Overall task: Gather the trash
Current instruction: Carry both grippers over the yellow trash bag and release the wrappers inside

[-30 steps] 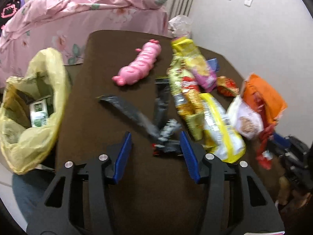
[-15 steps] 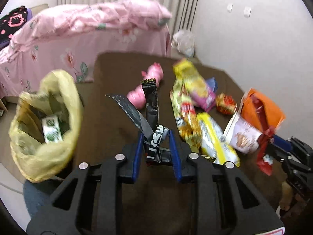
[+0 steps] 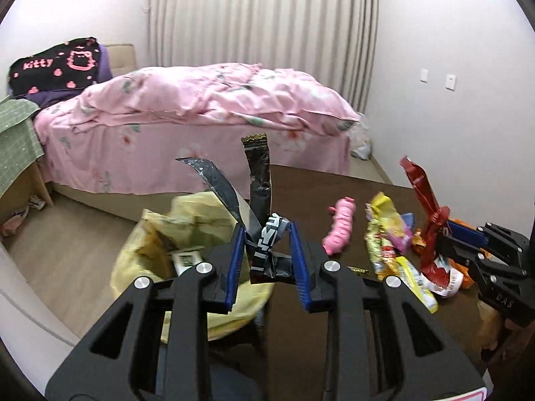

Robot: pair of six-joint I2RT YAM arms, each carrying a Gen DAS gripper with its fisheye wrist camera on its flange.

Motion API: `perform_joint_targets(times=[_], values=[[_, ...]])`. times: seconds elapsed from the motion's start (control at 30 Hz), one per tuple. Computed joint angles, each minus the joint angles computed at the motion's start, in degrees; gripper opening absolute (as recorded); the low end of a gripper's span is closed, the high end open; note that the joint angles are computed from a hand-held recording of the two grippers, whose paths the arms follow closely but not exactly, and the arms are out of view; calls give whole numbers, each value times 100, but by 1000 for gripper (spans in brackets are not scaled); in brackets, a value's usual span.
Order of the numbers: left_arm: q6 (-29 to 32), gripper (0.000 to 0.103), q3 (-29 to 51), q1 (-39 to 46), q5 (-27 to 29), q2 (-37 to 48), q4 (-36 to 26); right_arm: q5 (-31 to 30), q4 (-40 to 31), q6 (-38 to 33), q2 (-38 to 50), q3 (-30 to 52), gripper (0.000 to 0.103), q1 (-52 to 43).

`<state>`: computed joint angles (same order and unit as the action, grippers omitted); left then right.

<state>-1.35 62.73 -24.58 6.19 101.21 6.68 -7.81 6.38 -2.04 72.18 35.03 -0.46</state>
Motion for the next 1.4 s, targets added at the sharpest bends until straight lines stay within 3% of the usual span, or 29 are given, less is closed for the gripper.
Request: perform_joint_targets(times=[0.2, 0.37, 0.6, 0.73, 1.03, 1.17, 1.3, 1.4], values=[[-59, 26, -50, 479, 205, 74, 25, 529, 186, -21, 847, 626, 25, 838], [-298, 26, -59, 609, 119, 284, 241, 557, 219, -62, 1520, 1133, 25, 1105], [-747, 26, 405, 768, -89, 1071, 453, -50, 182, -270, 3013, 2332, 25, 1051], [-984, 26, 978, 836, -80, 1572, 166, -146, -87, -476, 3904, 3199, 25, 1046], [-1156, 27, 1943, 831, -196, 2514, -272, -440, -421, -401, 4771, 4031, 25, 865], [-1474, 38, 2090, 963, 139, 2679, -299, -551, -567, -466, 5022, 4253, 26, 861], [-1670, 53, 1941, 1038, 264, 2581, -125, -425, -570, -449, 5052, 4203, 39, 879], [-1818, 55, 1751, 1080, 299, 2428, 11, -437, -549, -386, 4906, 4031, 43, 811]])
